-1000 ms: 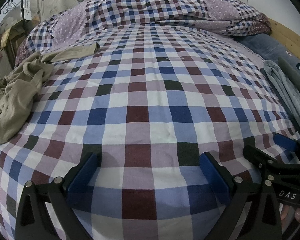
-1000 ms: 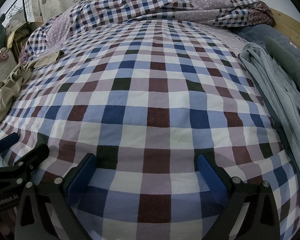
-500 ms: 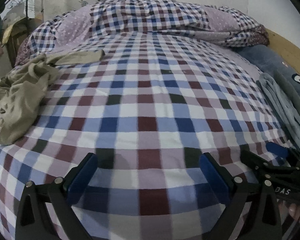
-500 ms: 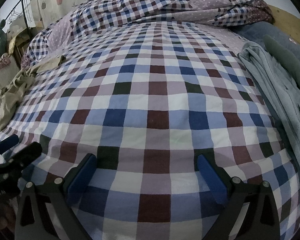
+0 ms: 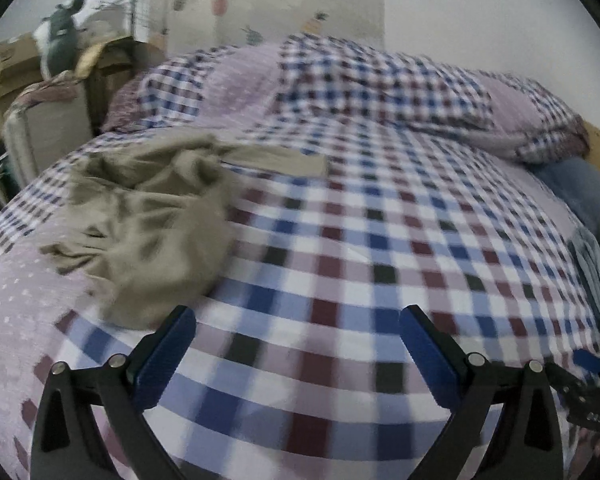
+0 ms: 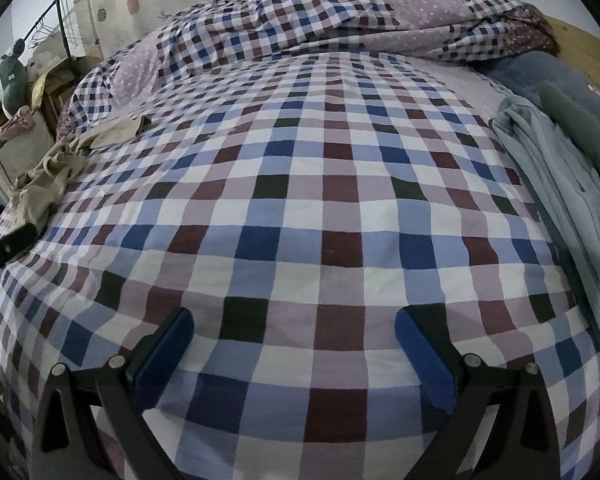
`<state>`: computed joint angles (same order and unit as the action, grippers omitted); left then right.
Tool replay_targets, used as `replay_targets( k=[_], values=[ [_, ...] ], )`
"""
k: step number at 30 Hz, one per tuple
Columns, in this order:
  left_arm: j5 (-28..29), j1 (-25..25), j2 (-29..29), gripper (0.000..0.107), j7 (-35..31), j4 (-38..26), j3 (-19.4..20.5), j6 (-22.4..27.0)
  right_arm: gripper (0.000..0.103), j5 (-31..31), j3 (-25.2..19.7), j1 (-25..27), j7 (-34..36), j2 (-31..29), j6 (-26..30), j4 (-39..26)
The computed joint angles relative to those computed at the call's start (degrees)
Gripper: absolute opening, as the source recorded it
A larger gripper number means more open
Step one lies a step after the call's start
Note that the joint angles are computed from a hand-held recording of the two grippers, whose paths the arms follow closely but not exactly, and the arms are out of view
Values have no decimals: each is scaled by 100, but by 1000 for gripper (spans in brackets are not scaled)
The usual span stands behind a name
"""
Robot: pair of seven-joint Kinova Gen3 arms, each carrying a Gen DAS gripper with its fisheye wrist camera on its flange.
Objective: Fold clothes
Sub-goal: 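Move the left tool to the khaki garment and grasp its edge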
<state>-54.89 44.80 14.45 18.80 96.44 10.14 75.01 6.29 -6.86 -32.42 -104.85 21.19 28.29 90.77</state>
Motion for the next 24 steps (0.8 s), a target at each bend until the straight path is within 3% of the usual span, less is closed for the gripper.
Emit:
replay_targets(
  k=[4, 9, 14, 23, 24],
  values=[
    [10, -81, -286, 103, 231, 391, -10, 151, 103, -142, -106, 95, 119, -37, -98, 41],
    [135, -459, -859, 103, 741, 1061, 115, -1, 103, -574, -425, 340, 470, -133, -511, 196],
    [312, -886, -1160, 96, 959, 1445, 323, -135, 103, -488, -311, 66, 567, -209, -683, 292],
    [718, -1655, -1526, 67, 594, 1824, 420, -1100, 103, -237, -95, -236, 269, -154, -628, 228],
    [756, -1703, -1531, 54, 518, 1827, 428, -1179, 103, -215, -85, -254, 241, -133, -609, 197]
  ],
)
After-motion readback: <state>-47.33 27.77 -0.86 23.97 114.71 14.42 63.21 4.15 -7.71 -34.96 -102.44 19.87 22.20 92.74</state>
